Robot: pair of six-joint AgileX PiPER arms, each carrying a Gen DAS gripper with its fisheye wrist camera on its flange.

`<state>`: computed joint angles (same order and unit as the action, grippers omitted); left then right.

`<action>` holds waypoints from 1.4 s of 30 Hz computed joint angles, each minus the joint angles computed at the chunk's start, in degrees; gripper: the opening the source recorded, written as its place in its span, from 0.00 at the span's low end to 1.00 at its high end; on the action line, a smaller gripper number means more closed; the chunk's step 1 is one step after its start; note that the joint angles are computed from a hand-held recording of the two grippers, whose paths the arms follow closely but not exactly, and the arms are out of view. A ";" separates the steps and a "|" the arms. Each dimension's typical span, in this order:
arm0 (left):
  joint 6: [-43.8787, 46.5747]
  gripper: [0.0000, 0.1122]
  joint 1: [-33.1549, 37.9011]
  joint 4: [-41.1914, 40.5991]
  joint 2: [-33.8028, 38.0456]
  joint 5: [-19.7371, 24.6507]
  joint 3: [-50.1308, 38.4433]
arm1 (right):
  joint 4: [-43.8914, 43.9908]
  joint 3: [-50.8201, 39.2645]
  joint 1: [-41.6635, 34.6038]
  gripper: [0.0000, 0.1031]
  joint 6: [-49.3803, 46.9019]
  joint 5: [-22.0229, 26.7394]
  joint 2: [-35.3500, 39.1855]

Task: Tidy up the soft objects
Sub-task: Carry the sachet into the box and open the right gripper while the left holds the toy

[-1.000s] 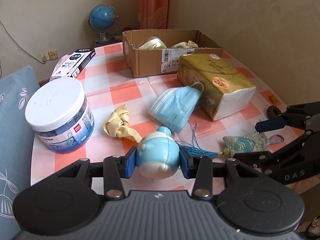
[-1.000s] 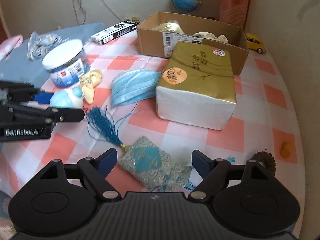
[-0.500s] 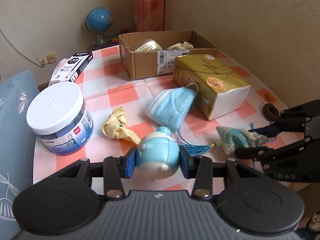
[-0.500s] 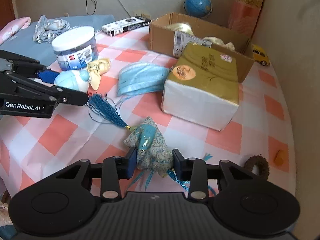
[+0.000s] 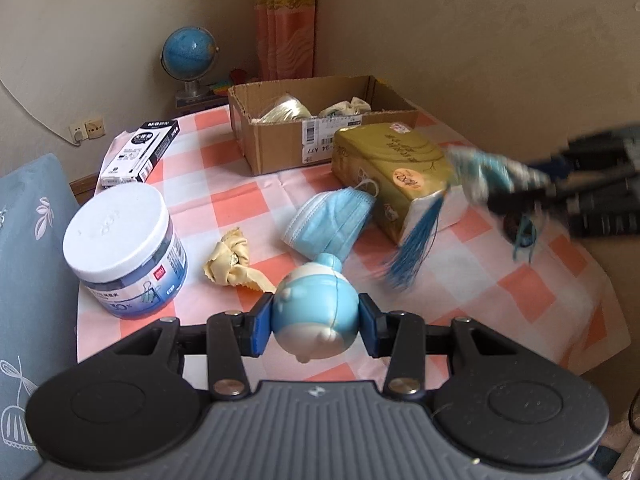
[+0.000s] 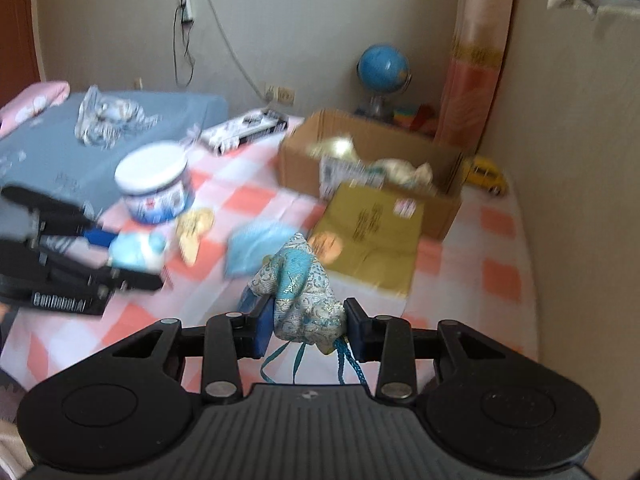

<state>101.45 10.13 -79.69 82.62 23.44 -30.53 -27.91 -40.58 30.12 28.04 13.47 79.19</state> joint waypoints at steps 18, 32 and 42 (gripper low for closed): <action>-4.11 0.38 -0.07 2.60 0.00 1.74 -2.16 | 39.30 -34.93 -12.25 0.41 -45.82 5.79 20.67; -5.90 0.38 1.13 0.81 2.07 -0.49 -2.80 | 38.56 -78.33 -12.04 0.47 -51.27 28.90 49.58; -6.84 0.38 0.75 1.93 2.79 -1.40 -3.51 | 31.56 -70.07 -11.62 0.97 -42.78 18.53 47.84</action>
<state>94.61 10.88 -77.77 85.41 22.04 -34.04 3.64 -110.65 18.50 -14.74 32.01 127.03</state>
